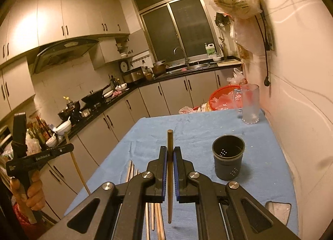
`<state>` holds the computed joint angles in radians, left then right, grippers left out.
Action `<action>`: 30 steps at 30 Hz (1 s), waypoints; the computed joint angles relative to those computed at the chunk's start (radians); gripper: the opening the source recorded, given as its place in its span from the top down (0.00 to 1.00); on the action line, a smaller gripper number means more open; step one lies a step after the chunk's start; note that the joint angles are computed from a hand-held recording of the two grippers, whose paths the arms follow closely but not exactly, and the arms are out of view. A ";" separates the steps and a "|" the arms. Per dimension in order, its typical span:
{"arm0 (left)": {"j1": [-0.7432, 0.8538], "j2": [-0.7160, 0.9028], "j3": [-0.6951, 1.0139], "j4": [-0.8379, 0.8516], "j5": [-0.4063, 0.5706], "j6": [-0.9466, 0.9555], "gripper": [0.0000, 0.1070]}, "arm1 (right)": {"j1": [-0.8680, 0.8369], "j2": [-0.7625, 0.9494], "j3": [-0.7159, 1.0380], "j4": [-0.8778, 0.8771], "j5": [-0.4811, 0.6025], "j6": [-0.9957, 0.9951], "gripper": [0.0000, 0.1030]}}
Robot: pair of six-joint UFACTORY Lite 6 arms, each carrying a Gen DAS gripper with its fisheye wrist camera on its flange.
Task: Organize utensils
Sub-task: 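Lift the held chopsticks upright and carry both tools over the black cup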
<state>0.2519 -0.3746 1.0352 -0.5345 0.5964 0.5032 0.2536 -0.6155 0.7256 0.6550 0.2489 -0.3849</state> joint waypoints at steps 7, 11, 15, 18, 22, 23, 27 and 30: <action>-0.127 0.055 0.115 0.082 0.016 -0.111 0.93 | -0.191 -0.034 0.035 0.328 0.125 -0.347 0.94; -0.251 0.139 0.249 0.158 0.028 -0.225 0.93 | -0.337 -0.020 0.076 0.450 0.245 -0.477 0.94; -0.380 0.238 0.402 0.259 0.024 -0.358 0.93 | -0.466 0.001 0.128 0.507 0.327 -0.545 0.94; -0.448 0.321 0.517 0.303 0.033 -0.422 0.93 | -0.532 0.035 0.180 0.531 0.368 -0.570 0.94; -0.546 0.478 0.738 0.392 0.056 -0.537 0.93 | -0.618 0.119 0.271 0.577 0.407 -0.607 0.94; -0.565 0.507 0.774 0.411 0.053 -0.559 0.93 | -0.635 0.143 0.295 0.593 0.409 -0.619 0.94; -0.624 0.688 1.014 0.458 0.070 -0.633 0.93 | -0.654 0.248 0.392 0.619 0.394 -0.638 0.94; -0.651 0.809 1.169 0.486 0.089 -0.679 0.93 | -0.637 0.327 0.449 0.627 0.359 -0.652 0.94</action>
<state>-0.3986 0.4341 2.2042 -0.0486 0.6858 -0.1753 -0.3838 -0.2885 1.1747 1.2823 0.6077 -1.0372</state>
